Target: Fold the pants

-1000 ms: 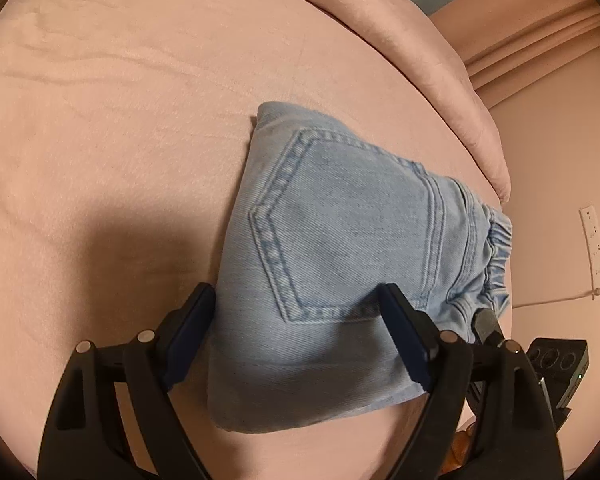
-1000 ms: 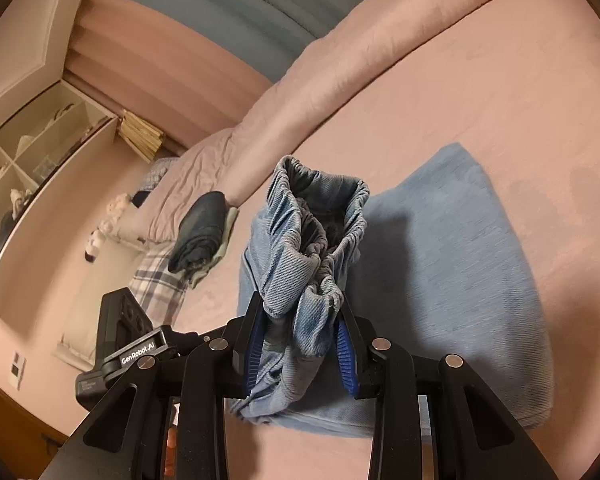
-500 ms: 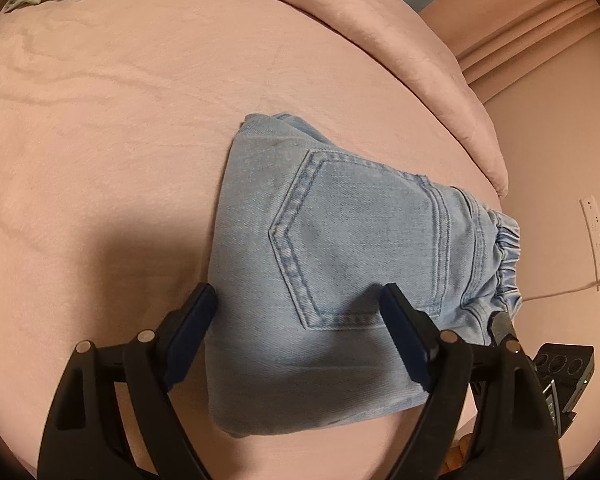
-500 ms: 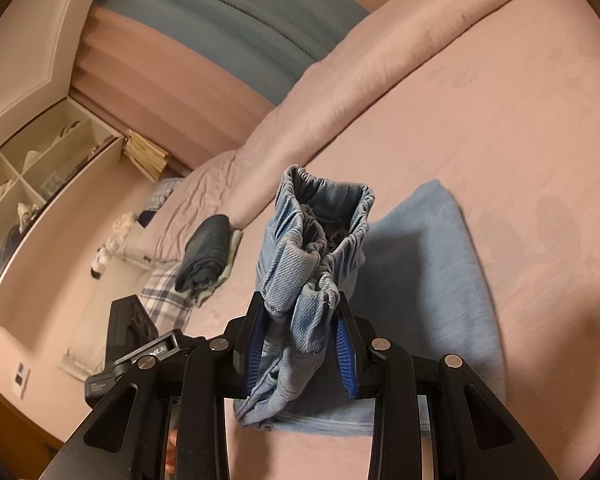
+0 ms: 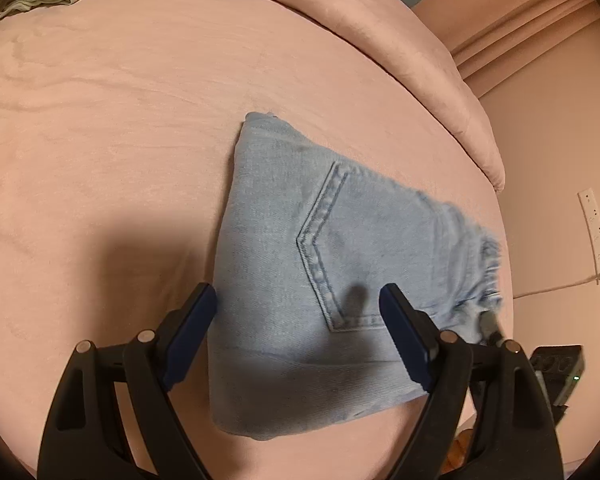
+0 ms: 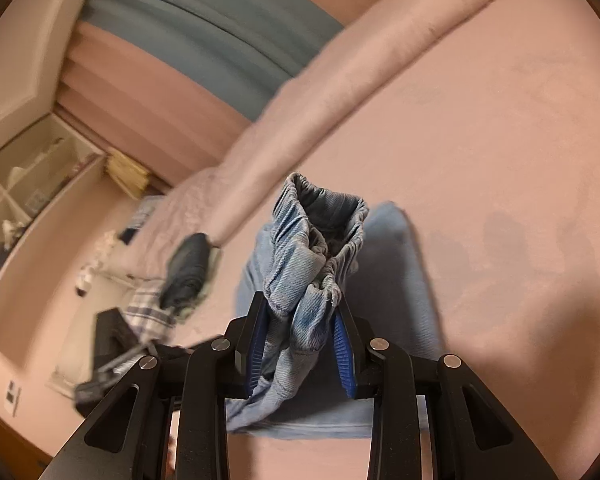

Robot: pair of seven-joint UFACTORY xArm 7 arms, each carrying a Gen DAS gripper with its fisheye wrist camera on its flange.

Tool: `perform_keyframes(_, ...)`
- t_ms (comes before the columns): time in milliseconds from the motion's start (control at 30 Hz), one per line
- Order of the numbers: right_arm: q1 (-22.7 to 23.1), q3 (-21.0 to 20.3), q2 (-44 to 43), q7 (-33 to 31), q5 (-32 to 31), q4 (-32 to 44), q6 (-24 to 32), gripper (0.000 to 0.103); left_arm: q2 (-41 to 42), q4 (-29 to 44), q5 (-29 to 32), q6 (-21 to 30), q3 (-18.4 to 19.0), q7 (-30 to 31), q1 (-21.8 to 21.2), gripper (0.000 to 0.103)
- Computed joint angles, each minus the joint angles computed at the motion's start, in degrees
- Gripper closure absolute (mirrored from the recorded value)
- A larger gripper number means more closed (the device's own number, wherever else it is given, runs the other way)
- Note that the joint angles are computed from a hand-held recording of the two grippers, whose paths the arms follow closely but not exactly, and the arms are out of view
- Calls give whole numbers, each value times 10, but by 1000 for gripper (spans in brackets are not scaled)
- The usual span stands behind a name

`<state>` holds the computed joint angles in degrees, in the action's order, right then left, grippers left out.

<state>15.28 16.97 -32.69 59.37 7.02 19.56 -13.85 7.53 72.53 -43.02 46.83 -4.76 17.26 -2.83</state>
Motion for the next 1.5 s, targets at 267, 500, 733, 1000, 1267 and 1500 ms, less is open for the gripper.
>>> perform_keyframes(267, 44, -53, 9, 1, -6, -17, 18, 70, -19, -22, -10, -14, 1, 16, -2, 19)
perform_keyframes(500, 32, -45, 4, -1, -8, -15, 40, 70, -29, -30, -16, -12, 9, 44, 0, 19)
perform_keyframes(733, 3, -13, 7, -1, -12, 1, 53, 70, -31, -33, -26, -5, 14, 58, 4, 19)
perform_keyframes(1000, 73, -87, 13, -1, 3, -14, 74, 69, -10, 13, -26, 0, -1, 78, -8, 19)
perform_keyframes(1267, -101, 82, -149, 83, -80, 5, 264, 50, 11, 56, 16, -9, -26, 101, -40, 19)
perform_keyframes(1500, -98, 79, -125, 50, -137, 11, 156, 62, 65, 114, 98, -1, -42, 70, -73, 25)
